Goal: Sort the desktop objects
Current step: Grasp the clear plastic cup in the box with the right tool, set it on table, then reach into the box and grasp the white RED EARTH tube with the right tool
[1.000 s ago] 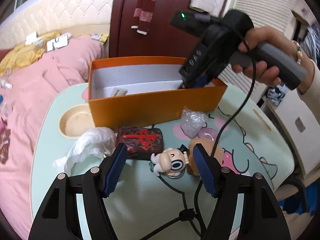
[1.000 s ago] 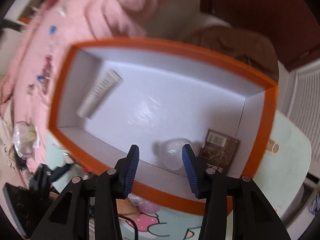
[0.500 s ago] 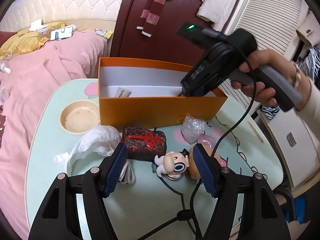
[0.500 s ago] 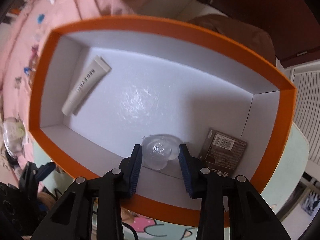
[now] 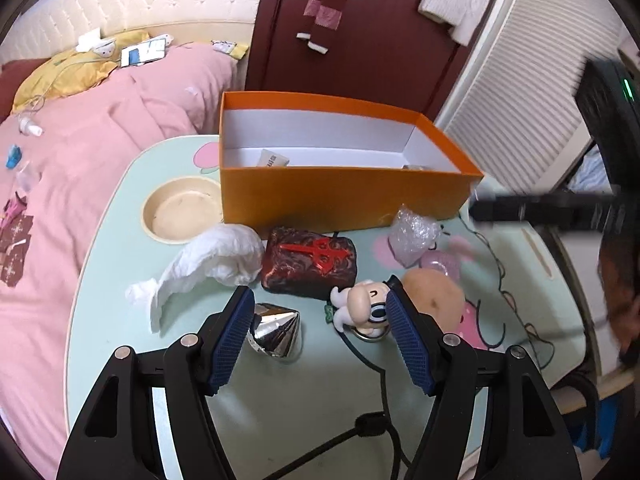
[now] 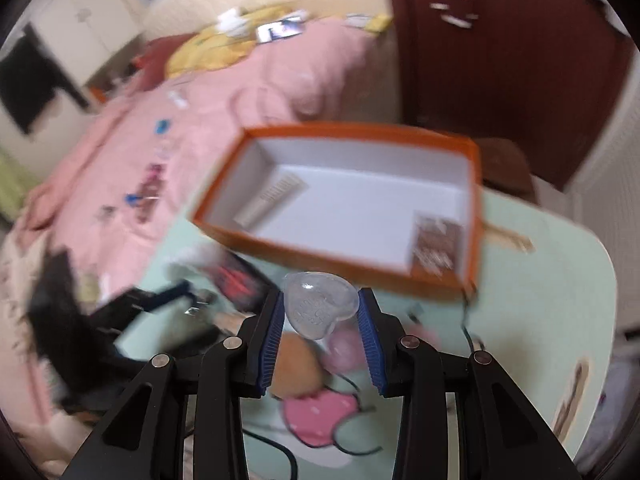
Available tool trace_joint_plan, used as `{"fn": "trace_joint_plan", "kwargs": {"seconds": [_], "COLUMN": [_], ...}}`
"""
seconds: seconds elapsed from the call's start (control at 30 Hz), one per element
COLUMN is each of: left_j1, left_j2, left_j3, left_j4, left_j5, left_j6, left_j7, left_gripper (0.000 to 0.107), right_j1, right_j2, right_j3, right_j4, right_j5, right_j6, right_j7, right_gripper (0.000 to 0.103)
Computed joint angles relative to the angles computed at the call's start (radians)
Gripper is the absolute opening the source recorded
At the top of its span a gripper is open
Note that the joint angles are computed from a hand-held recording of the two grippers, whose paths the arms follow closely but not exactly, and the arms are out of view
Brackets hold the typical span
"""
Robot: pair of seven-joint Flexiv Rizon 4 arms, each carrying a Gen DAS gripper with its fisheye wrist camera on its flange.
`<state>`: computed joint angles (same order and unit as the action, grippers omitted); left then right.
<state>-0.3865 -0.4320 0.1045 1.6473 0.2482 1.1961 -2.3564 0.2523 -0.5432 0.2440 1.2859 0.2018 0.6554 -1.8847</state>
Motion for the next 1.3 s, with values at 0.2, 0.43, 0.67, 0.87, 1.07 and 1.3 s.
{"fn": "trace_joint_plan", "kwargs": {"seconds": [0.2,0.43,0.67,0.87,1.07,1.3], "left_j1": [-0.060,-0.053,0.002,0.074,0.176,0.191], "left_j2": [-0.012,0.008,0.046,0.038,-0.011,-0.052], "left_j3": [0.041,0.027,0.019,0.011,-0.053,-0.081], "left_j4": [-0.092,-0.098,-0.062,-0.057,-0.026,-0.023], "left_j5": [0.111,0.179,0.182,0.125,-0.076,-0.245], "left_j6": [-0.143,-0.161,-0.127,-0.072,0.063,0.108], "left_j7": [-0.069,-0.135,-0.168,-0.184,-0.047,0.112], "left_gripper": [0.069,0.069,0.069,0.069,0.069,0.069], "right_j1": [0.053,-0.008,-0.147,-0.159,-0.167,-0.136], "right_j2": [0.062,0.046,0.040,-0.121,-0.187,-0.159], "right_j3": [-0.056,0.038,0.167,0.117,0.121,0.081], "right_j4": [0.246,0.273,0.172,-0.135,-0.247,-0.244], "right_j5": [-0.126,-0.063,0.204,0.292,0.374,0.354], "right_j6": [0.289,0.377,0.428,0.182,0.046,0.008], "right_j7": [0.142,0.068,-0.116,0.090,0.092,0.074], "right_gripper": [0.036,0.037,0.056,0.056,0.057,0.057]}}
